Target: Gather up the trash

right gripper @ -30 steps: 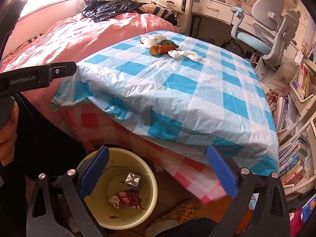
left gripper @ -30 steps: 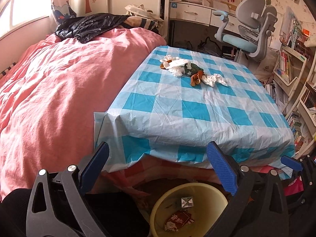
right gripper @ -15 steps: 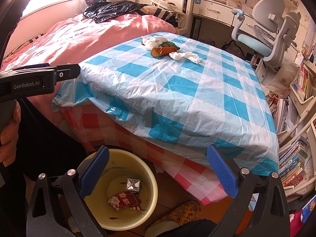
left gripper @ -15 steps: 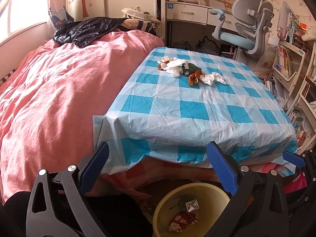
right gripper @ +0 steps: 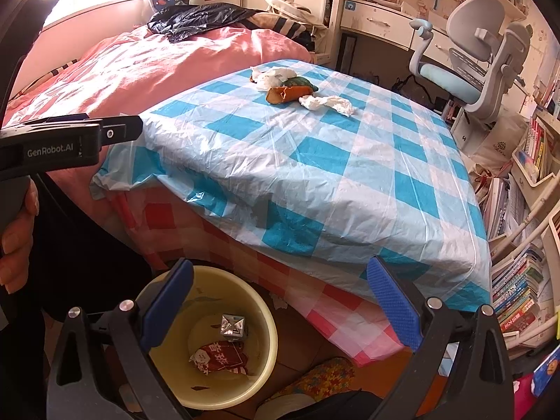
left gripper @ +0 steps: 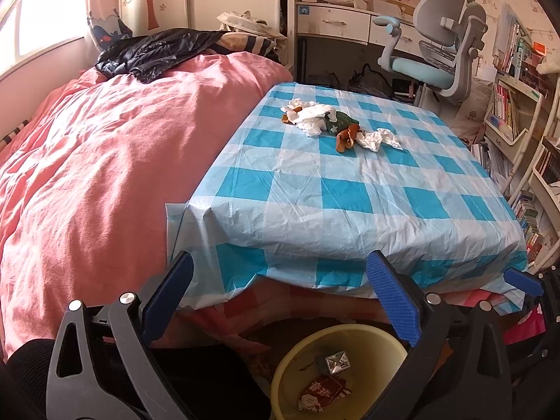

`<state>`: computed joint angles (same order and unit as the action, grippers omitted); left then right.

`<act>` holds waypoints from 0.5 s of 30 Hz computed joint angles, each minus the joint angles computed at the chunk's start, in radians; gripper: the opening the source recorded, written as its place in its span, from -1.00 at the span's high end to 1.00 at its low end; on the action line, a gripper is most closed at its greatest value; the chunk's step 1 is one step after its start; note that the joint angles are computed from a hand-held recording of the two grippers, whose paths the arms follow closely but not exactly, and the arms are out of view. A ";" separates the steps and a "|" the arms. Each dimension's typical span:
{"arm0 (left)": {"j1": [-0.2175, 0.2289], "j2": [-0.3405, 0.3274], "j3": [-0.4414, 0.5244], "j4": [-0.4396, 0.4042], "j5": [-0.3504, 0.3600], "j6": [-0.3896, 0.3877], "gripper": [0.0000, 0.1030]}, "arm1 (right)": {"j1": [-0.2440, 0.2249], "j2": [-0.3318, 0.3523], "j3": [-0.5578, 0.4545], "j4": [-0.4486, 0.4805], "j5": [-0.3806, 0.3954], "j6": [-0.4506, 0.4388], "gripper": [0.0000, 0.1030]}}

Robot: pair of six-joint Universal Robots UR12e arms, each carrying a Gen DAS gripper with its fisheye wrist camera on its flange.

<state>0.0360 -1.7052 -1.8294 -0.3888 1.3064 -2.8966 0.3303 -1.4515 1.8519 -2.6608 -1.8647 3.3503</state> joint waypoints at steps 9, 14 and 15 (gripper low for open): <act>0.000 -0.001 0.001 -0.001 -0.001 -0.005 -0.86 | 0.001 0.001 0.000 -0.010 -0.006 -0.004 -0.85; 0.003 -0.002 -0.001 0.002 -0.005 -0.021 -0.86 | 0.001 0.000 0.002 -0.019 -0.010 -0.007 -0.85; 0.003 -0.002 0.000 0.001 -0.005 -0.025 -0.86 | 0.001 0.000 0.003 -0.024 -0.011 -0.007 -0.85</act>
<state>0.0393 -1.7074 -1.8296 -0.3874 1.3016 -2.9218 0.3312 -1.4518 1.8544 -2.6844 -1.8761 3.3429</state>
